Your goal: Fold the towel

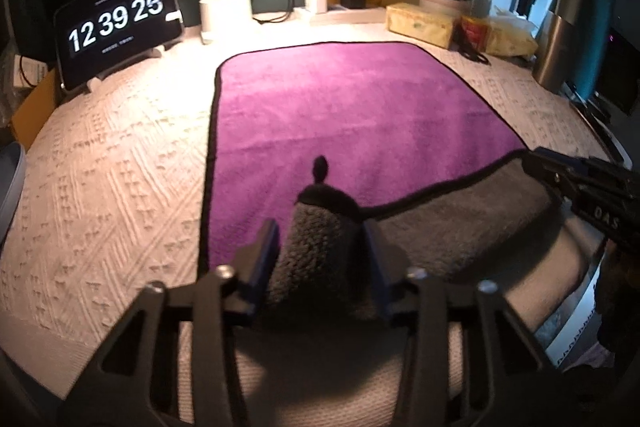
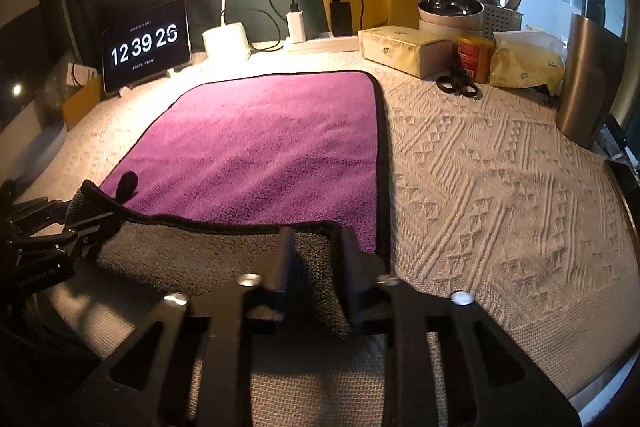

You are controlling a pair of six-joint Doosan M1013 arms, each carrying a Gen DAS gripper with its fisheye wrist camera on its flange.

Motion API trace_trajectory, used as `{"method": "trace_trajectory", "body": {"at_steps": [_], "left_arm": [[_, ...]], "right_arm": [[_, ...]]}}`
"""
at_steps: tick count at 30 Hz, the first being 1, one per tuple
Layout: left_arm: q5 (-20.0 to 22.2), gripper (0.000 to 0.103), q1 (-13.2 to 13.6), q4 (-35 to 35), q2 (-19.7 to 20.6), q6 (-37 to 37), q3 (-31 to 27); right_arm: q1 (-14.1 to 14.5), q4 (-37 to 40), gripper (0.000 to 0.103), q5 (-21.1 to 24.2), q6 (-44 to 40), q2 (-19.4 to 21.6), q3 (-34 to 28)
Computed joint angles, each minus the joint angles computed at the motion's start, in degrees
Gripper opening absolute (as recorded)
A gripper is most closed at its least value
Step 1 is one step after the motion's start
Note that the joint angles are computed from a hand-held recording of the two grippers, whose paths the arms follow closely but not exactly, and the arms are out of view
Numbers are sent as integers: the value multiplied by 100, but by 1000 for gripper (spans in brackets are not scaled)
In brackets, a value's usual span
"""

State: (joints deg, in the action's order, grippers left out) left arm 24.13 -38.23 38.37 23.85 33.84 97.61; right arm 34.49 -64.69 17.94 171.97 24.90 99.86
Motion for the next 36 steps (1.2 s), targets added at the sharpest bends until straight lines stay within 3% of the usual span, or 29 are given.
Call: {"method": "trace_trajectory", "body": {"at_steps": [2, 9, 14, 18, 36], "left_arm": [[-61, 29, -6, -5, -15, 5, 20], [-194, 18, -41, 408, -128, -291, 104], [-246, 17, -61, 938, -239, -768, 153], [-287, 17, -39, 1288, -294, -1076, 141], [-418, 17, 157, 2749, -247, -2133, -247]], "right_arm": [[31, -246, 8, 75, 125, -8, 7], [168, -1214, 6, 335, 721, -77, 51], [361, -2251, 5, 833, 1208, -108, 45], [390, -2663, 5, 991, 1459, -134, 9], [184, -3772, 5, 989, 2331, -86, -369]]}}
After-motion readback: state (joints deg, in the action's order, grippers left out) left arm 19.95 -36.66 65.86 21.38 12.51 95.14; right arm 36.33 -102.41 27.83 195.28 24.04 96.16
